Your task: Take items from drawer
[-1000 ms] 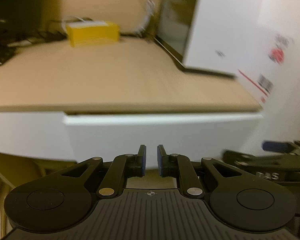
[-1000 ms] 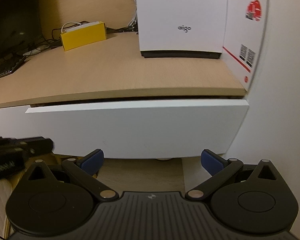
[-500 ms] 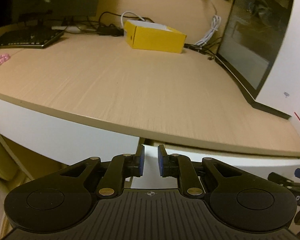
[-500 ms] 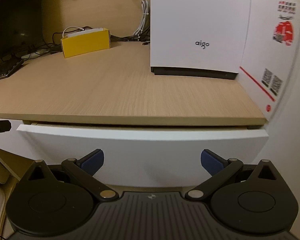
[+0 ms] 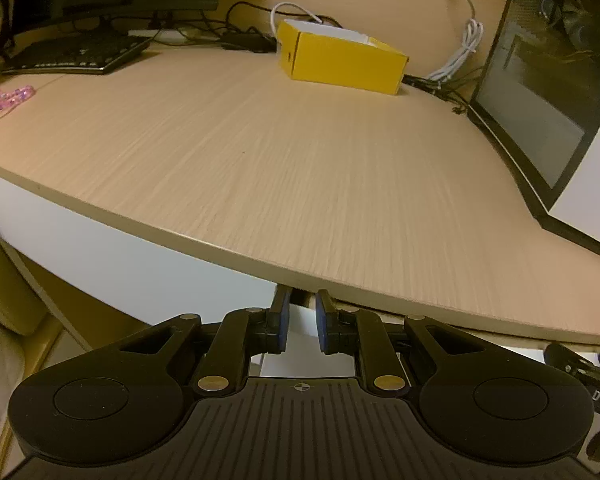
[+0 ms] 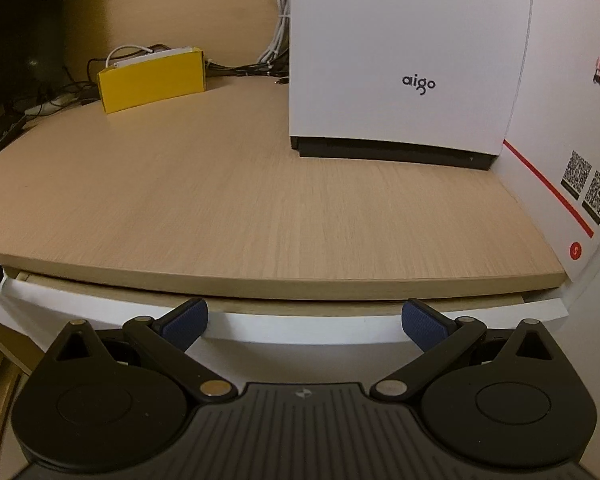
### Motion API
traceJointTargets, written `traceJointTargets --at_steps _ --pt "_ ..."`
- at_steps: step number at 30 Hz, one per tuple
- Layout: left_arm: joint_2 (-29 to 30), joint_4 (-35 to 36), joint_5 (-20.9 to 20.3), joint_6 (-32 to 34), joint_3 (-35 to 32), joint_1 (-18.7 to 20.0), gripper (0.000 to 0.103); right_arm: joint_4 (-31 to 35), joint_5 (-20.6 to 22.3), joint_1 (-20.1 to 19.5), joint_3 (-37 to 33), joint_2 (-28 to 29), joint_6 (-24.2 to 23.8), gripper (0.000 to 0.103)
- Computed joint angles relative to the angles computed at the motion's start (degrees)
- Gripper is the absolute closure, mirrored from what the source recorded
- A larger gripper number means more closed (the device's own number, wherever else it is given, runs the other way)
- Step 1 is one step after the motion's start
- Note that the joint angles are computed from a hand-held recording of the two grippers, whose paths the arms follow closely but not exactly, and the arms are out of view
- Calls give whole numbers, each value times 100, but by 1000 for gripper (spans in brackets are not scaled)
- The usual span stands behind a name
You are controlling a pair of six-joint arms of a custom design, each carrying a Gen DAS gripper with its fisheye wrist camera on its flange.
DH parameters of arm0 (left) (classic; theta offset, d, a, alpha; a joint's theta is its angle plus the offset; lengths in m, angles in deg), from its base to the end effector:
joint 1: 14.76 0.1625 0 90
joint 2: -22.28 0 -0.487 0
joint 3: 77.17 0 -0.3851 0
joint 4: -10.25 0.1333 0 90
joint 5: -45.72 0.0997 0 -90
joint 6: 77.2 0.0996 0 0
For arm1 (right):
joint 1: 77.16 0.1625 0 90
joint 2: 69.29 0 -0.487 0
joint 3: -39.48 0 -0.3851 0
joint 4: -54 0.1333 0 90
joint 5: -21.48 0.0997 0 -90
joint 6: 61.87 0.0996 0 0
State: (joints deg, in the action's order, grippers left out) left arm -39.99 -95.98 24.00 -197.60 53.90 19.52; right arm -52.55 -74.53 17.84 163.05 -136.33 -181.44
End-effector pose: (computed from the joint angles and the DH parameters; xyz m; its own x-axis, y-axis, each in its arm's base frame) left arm -0.2010 -0.4103 0.1330 -0.6362 -0.6603 -0.3992 0.0918 0.4489 -0.8888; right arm 0.1586 -0.4028 0.1497 0.5441 -0.5881 -0.5984 -0.8236 -0.5104 -0.2473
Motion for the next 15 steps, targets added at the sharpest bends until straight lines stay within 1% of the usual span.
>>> traceJointTargets --at_steps 3,9,15 --pt "20 51 -3 59 -77 53 87 85 -65 57 -39 50 0 0" --pt "81 373 -75 120 -230 76 88 90 -69 72 -10 51 -32 0" --pt "134 581 -217 457 -416 131 87 146 -96 70 -14 61 -97 0"
